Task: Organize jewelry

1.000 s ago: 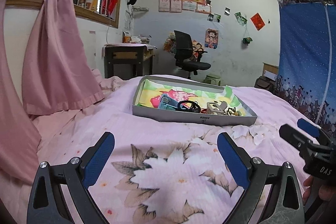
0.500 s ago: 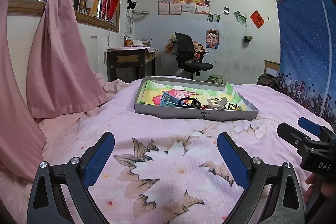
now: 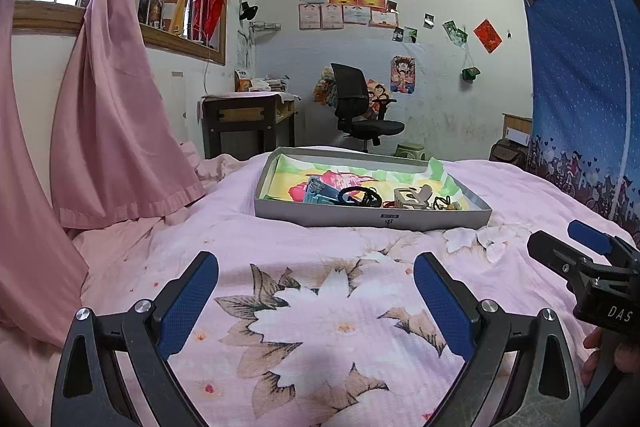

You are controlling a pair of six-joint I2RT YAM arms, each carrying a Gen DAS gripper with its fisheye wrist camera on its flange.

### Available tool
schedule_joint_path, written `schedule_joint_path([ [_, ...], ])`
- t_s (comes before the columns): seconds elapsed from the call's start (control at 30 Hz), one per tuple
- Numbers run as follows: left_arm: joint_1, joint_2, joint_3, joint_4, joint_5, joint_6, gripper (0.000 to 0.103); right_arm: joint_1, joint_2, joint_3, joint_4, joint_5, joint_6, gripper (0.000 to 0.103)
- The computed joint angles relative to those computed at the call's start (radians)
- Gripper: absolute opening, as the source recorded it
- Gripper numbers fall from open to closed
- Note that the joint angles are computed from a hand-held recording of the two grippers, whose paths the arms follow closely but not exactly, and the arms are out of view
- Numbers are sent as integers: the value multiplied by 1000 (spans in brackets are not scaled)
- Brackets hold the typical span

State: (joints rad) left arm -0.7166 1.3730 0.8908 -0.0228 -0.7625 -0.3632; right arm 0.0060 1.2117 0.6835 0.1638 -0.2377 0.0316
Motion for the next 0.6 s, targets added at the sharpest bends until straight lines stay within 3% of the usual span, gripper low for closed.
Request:
schedule_joint_path([
  [0.6,-5,6,9,-8,-3,0,99,0,2,-1,2,-2,-1,102],
])
